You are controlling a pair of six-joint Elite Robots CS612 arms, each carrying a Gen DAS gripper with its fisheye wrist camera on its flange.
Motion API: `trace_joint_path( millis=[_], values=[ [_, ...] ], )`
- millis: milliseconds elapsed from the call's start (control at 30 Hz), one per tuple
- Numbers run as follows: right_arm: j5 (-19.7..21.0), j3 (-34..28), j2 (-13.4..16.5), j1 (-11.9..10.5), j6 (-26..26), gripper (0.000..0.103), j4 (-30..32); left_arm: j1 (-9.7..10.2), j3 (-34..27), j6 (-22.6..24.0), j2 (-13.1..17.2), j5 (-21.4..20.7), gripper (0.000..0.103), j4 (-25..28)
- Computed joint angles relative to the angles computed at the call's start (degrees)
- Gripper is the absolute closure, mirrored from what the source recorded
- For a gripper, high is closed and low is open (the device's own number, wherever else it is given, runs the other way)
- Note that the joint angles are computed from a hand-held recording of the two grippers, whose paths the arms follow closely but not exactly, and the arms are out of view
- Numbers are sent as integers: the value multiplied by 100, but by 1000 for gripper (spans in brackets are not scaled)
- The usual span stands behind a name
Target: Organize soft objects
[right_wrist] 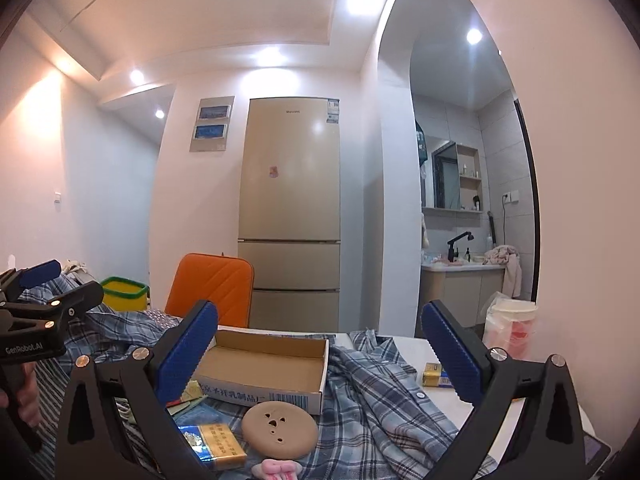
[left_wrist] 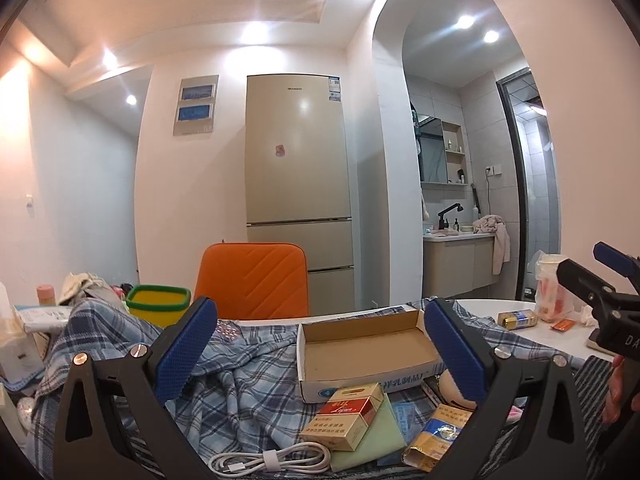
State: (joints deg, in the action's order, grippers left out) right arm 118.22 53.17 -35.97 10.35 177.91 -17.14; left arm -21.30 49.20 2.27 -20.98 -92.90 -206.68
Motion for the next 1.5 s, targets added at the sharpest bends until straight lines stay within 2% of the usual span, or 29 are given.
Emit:
trace_joint_path(
  millis=[333, 433, 800, 1500],
  values=[
    [124, -382, 191, 48, -259, 0, 442, -18, -2, 82, 6, 50, 0, -38],
    [134, -330, 171, 55, -299, 0, 359, -35, 13, 45, 0, 233, 0, -54],
    [91, -326, 152, 31, -156, 0, 421, -18, -23, -18, 12, 164, 0, 63],
    [22, -737, 354, 19, -125, 0, 982, -9, -35, -113, -2, 245, 0, 228]
  ],
)
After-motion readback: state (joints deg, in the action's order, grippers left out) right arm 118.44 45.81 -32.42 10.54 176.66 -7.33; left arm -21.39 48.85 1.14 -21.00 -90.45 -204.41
